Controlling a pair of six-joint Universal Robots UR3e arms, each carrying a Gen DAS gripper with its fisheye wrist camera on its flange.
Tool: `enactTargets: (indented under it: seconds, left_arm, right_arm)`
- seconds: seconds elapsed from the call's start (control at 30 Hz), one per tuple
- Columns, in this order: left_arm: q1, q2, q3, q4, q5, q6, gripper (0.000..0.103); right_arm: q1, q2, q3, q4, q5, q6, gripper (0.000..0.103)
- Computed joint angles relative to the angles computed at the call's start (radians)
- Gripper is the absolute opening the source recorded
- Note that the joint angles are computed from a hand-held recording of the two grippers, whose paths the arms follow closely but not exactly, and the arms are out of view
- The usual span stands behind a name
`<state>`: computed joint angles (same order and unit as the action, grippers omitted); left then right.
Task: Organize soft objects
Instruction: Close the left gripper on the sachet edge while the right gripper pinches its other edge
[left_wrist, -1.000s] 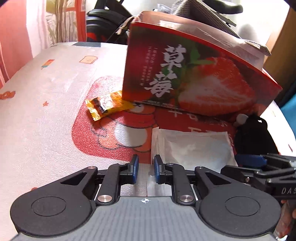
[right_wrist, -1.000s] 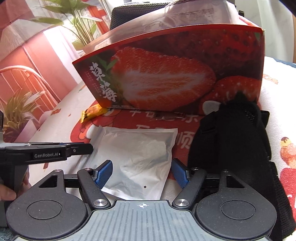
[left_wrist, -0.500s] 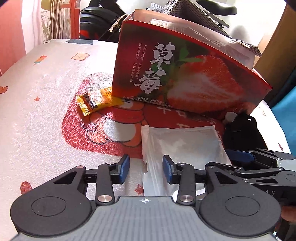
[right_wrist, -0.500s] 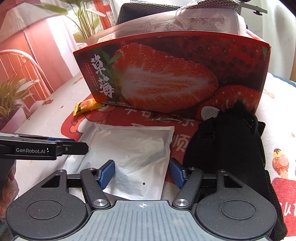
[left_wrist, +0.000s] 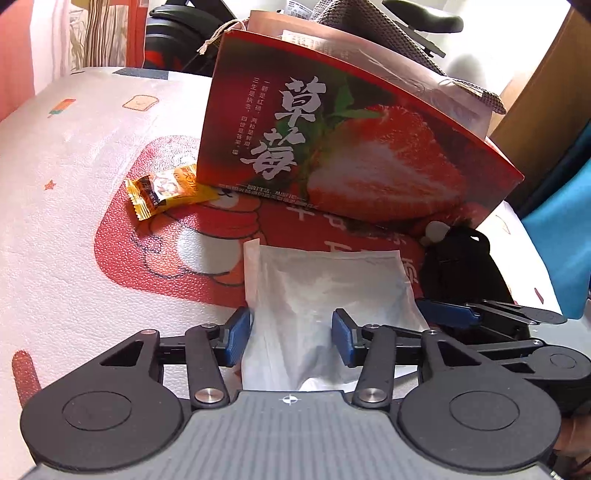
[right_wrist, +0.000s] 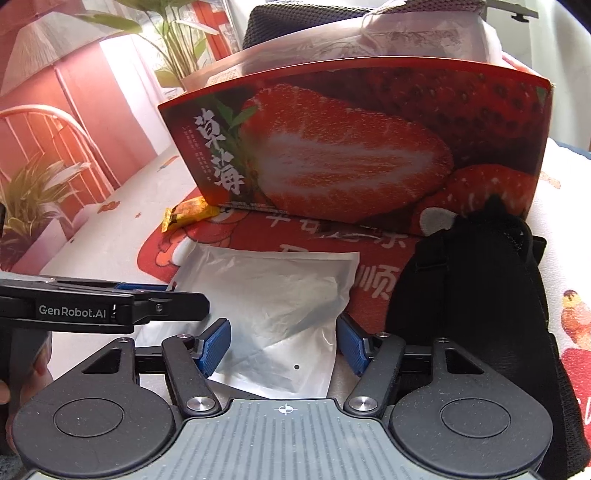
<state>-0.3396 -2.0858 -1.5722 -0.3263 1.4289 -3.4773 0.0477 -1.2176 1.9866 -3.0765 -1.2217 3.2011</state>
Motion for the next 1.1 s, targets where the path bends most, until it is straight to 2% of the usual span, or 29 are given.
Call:
enactTargets:
  seconds: [0.4, 0.43, 0.47, 0.5, 0.53, 0.63, 0.7, 0.77, 0.93, 1.1]
  left_arm:
    - [0.033, 0.048, -0.076, 0.036, -0.074, -0.029, 0.050]
    - [0.037, 0.054, -0.080, 0.043, -0.080, -0.028, 0.047]
    - [0.045, 0.061, -0.087, 0.052, -0.099, -0.023, 0.039]
    - [0.056, 0.069, -0.091, 0.058, -0.130, -0.013, 0.035]
    - [0.057, 0.075, -0.082, 0.049, -0.145, -0.001, 0.034]
    - [0.030, 0.073, -0.038, 0.010, -0.100, 0.041, 0.034]
    - [0.035, 0.063, -0.036, -0.002, -0.104, 0.021, 0.034]
    - [0.041, 0.063, -0.057, 0.013, -0.090, 0.008, 0.034]
    - [0.060, 0.094, -0.097, 0.018, -0.017, 0.016, 0.035]
    - [0.083, 0.083, -0.089, 0.000, -0.015, 0.012, 0.037]
  right_arm:
    - [0.002, -0.024, 0.010, 0.021, 0.030, 0.024, 0.056]
    - [-0.003, -0.030, 0.016, 0.020, 0.038, 0.036, 0.056]
    - [-0.007, -0.035, 0.023, 0.014, 0.047, 0.047, 0.055]
    - [-0.014, -0.041, 0.030, 0.008, 0.063, 0.052, 0.053]
    - [-0.021, -0.047, 0.033, 0.008, 0.084, 0.052, 0.047]
    - [0.010, -0.061, 0.006, 0.034, 0.033, 0.032, 0.047]
    - [0.019, -0.055, -0.017, 0.067, 0.019, 0.014, 0.046]
    - [0.025, -0.045, -0.028, 0.091, 0.001, 0.008, 0.040]
    - [0.014, -0.032, 0.005, 0.053, 0.005, 0.019, 0.038]
    - [0.026, -0.025, 0.002, 0.046, -0.015, 0.004, 0.038]
